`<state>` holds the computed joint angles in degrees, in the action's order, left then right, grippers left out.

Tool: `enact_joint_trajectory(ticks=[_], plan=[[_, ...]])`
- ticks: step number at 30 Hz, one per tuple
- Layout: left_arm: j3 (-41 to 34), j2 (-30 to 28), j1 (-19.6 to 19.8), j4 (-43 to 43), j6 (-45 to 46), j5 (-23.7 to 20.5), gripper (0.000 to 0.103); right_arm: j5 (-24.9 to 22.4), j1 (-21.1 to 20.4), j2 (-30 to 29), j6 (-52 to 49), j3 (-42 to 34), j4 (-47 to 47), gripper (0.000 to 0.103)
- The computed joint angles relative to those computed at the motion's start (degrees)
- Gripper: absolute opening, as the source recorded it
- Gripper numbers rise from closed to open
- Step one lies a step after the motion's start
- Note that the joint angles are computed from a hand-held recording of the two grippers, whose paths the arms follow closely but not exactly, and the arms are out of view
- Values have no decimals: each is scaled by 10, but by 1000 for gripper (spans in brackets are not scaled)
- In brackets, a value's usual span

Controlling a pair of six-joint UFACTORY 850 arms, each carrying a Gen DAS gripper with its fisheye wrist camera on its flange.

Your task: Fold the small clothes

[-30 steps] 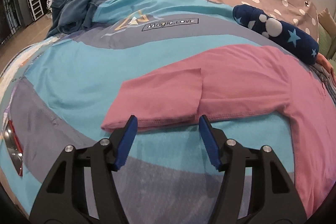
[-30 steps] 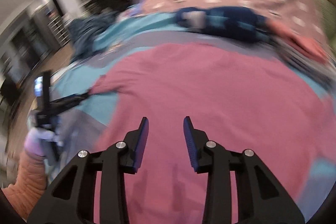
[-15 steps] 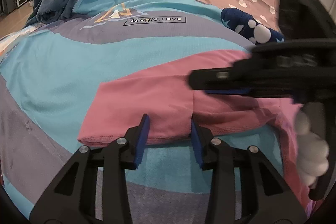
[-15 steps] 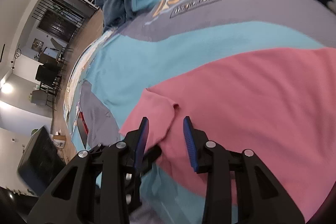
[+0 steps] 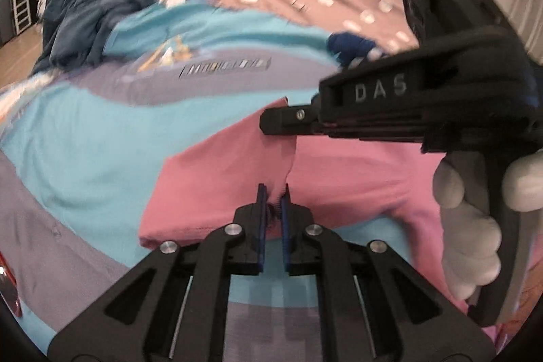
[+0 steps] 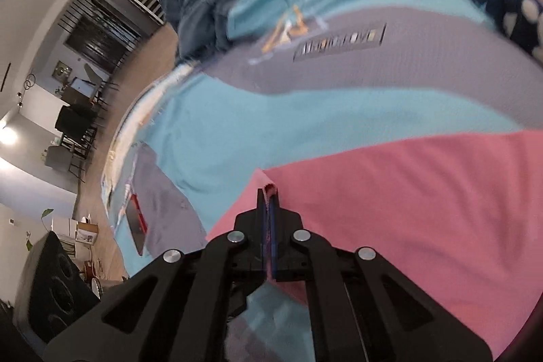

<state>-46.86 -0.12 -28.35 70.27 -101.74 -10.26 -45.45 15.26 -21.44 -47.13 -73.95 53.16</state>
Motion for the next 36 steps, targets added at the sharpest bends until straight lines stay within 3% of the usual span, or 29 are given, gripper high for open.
enact_joint_trajectory(ticks=[8,16,21,30,36], plan=[[-98,-20,-73,-59,106,-13,7,-21,-94,75,-52,21,9,1],[-221,-101,-134,-224,308,-18,7,-56,-213,108,-115,40,50,1],[-299,-162,-163,-378,460,-40,7,-82,-274,105,-149,50,64,1],[-402,-238,-218,-417,514,-90,7,-153,-377,87,-214,62,102,1],[-469,-293,-240,-446,543,-119,7,-172,-422,71,-236,60,101,1]])
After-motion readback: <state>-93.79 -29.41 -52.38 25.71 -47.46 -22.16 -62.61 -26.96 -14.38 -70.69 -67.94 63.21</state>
